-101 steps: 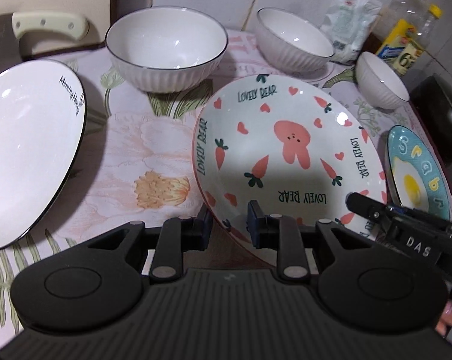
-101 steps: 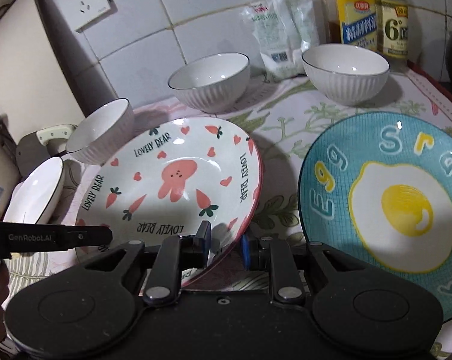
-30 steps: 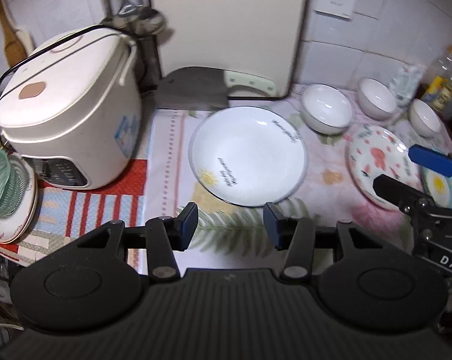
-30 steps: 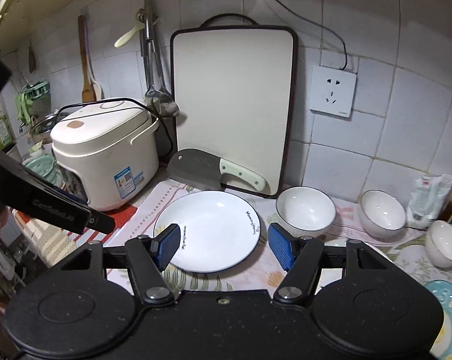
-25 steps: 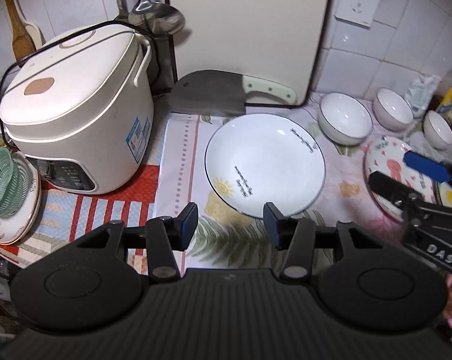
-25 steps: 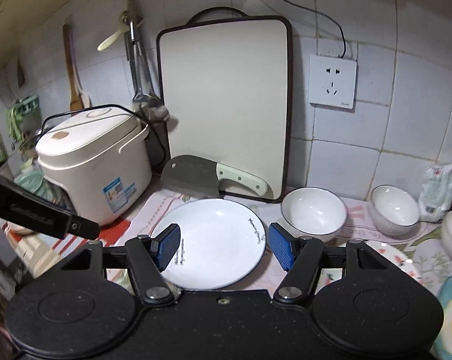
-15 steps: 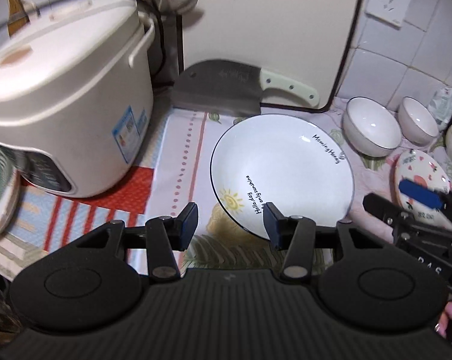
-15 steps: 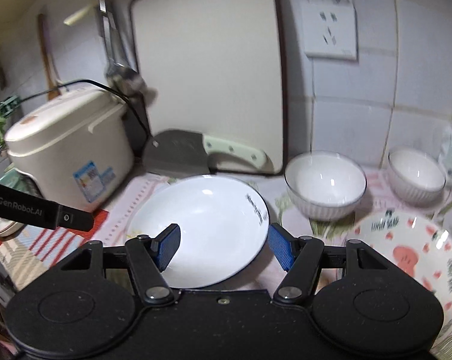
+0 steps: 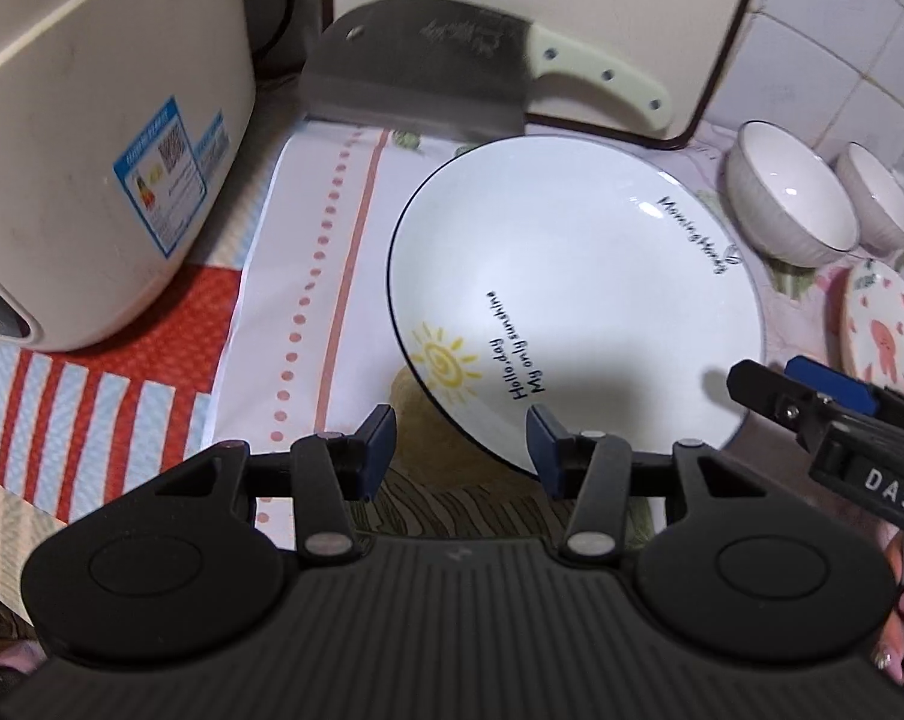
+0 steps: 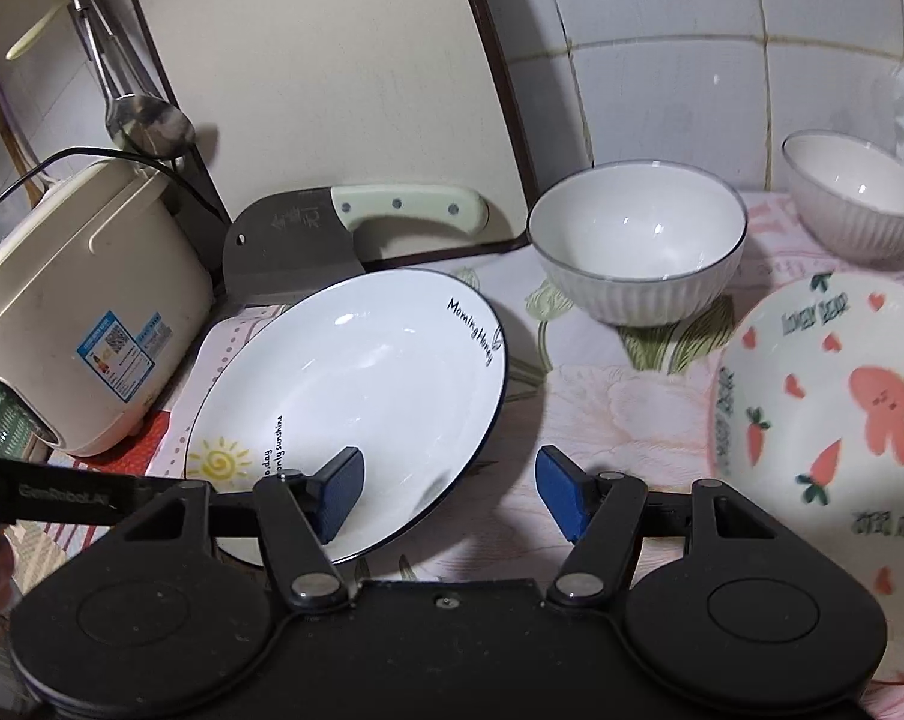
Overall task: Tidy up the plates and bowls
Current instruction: 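Move both grippers to the white Morning Honey plate rim and close them, then lift the white plate with both grippers and carry it over the bunny plate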
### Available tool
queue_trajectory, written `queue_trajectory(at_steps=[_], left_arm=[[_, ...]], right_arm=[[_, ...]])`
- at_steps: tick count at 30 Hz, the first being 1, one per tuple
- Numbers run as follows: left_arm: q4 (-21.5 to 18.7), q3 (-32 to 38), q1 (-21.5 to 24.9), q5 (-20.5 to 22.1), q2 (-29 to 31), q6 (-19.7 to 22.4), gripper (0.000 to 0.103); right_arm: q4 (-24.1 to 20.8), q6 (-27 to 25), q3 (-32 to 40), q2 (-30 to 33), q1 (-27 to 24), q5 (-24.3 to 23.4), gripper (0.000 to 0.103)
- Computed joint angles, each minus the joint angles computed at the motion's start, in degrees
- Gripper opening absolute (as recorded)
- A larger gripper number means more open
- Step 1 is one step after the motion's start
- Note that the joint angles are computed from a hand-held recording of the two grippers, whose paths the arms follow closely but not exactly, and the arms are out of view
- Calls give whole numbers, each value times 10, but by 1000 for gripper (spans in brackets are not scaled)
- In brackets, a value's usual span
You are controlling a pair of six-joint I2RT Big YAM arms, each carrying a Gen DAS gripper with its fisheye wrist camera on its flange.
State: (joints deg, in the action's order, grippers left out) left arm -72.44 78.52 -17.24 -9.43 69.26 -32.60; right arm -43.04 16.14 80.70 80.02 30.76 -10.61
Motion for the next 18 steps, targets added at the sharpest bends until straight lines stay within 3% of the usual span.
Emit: queue_trajectory(at_steps=[5,9,15,18], left_arm=[[10,-9,12,9,4,-11,47],[19,-11,13,11,7,-4,45],[55,-33,17,2,5,-15,45],[69,-40,23,11,1,-39,39]], right_arm=[[-2,1,7,18,10,7,45],[-18,38,15,28,8,2,31],[-17,82,14,35,0,-20,25],[-7,105,11,36,3,-16,24]])
